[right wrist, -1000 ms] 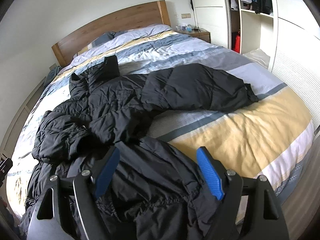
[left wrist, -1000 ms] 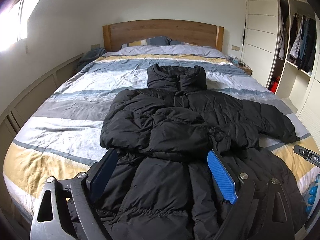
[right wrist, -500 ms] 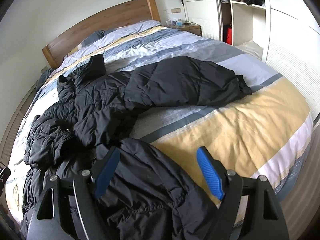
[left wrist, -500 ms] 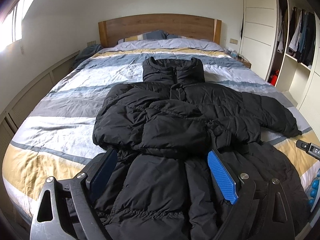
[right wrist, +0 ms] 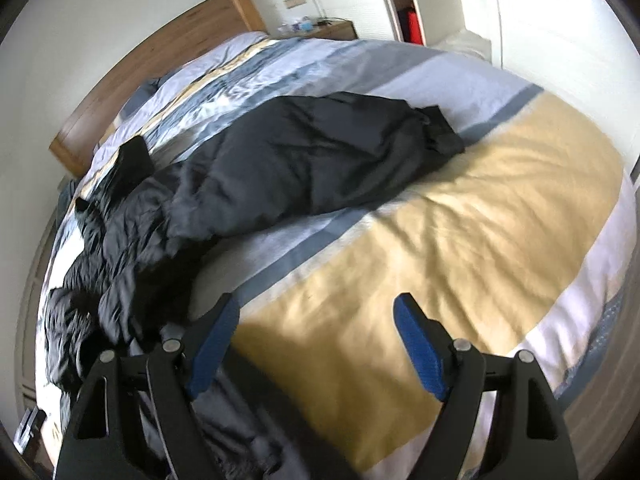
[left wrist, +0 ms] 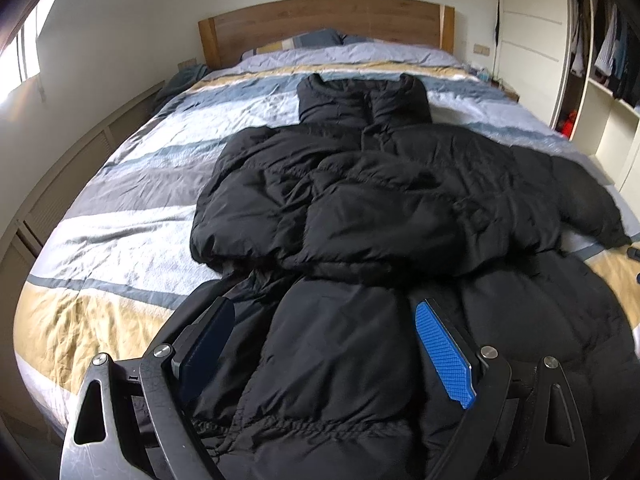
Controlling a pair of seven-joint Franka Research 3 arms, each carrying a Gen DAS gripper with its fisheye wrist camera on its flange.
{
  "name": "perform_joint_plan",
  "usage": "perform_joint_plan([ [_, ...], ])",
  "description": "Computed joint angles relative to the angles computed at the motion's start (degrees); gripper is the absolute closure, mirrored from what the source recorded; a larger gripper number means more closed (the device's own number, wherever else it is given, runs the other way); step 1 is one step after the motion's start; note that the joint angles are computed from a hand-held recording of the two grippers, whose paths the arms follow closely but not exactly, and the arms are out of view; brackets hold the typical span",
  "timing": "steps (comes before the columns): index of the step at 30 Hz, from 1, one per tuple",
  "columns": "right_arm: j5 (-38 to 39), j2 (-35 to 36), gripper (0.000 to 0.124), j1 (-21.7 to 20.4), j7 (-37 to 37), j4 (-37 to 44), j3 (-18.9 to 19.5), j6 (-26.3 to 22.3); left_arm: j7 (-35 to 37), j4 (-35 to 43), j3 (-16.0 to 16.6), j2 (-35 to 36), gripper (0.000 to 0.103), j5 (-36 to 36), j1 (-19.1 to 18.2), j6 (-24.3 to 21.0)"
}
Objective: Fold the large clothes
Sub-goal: 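Grasp the sleeve cuff with the right gripper and lift it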
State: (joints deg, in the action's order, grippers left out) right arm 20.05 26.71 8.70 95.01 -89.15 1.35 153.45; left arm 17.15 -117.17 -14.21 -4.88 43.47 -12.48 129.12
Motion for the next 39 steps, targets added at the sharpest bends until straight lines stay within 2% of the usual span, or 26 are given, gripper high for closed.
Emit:
perform_joint_plan([
  [4, 8.25, 6.1, 0.045, -4.65, -2.35, 6.38, 3.79, -1.07, 0.59, -0.11, 0.21, 0.51, 0.012, -1.14, 0.06, -1.4],
  [13, 18.49, 18.66, 0.045, -9.59, -2.77, 20.75, 8.36, -1.77, 1.51, 0.68, 0.82, 1.4, 0.012, -2.43, 0.43, -5.48],
  [26, 26.39, 33.48, 0.049, -12.88, -1.09, 40.93, 14.71, 0.51, 3.05, 2.59, 1.16, 3.31, 0.012, -3.2, 0.13, -8.38],
  [28, 27.02, 35.12, 0.067, -13.01, -0.52, 43.2, 15.35, 0.57, 3.21, 2.7, 1.24, 3.44, 0.012, -3.35, 0.07, -8.3],
  [31, 28.08, 36.83, 0.087, -13.35, -0.17, 45.14, 16.42, 0.81, 3.3, 2.73, 1.38, 3.56, 0.012, -3.39, 0.07, -8.11],
  [36, 33.86, 33.81, 0.104, -15.77, -8.7, 39.84, 21.08, 4.83, 2.95, 2.34, 1.49, 3.08, 0.012, -3.21, 0.16, -7.6],
  [39, 36.11, 31.93, 0.108, -16.29, -13.94, 38.83, 21.91, 4.75, 2.31, 1.43, 1.49, 2.06, 0.012, -3.06, 0.36, -6.95],
])
